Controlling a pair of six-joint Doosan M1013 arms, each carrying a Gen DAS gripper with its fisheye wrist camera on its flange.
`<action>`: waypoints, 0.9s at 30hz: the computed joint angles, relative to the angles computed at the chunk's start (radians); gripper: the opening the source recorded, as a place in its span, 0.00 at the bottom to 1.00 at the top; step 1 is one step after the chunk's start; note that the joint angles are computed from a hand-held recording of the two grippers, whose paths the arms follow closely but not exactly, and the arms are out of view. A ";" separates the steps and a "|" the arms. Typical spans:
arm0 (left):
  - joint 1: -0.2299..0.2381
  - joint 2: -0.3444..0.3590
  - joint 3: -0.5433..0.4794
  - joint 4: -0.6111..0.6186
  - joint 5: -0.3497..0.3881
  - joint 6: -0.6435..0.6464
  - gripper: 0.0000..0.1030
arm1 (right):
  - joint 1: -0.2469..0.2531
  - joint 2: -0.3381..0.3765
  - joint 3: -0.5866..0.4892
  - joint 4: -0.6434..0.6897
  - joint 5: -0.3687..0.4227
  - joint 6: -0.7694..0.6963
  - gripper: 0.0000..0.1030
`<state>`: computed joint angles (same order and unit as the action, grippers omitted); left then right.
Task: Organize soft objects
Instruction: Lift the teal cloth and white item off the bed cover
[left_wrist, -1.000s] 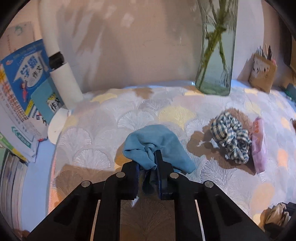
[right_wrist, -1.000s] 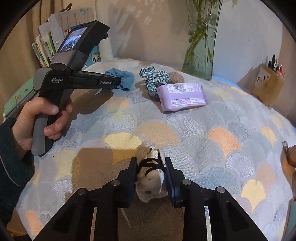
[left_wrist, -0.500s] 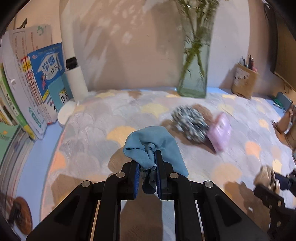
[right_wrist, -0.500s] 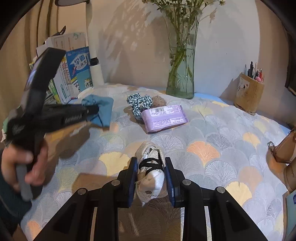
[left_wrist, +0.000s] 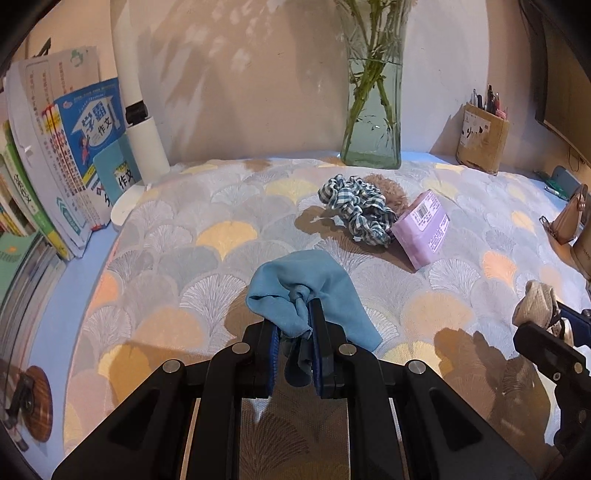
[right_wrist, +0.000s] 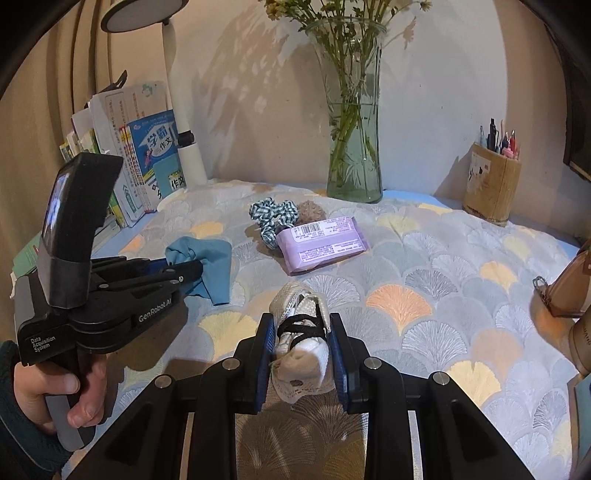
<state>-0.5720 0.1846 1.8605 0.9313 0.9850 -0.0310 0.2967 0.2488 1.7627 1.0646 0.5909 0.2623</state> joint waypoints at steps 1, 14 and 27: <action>-0.002 0.001 -0.002 0.003 0.004 0.003 0.12 | 0.000 -0.001 0.001 0.002 -0.002 -0.002 0.27; -0.002 0.004 -0.005 -0.001 0.012 0.013 0.12 | -0.005 -0.005 0.010 0.042 -0.008 -0.051 0.27; -0.052 -0.044 -0.001 0.100 -0.052 -0.033 0.11 | -0.071 -0.028 0.037 0.149 0.075 -0.040 0.27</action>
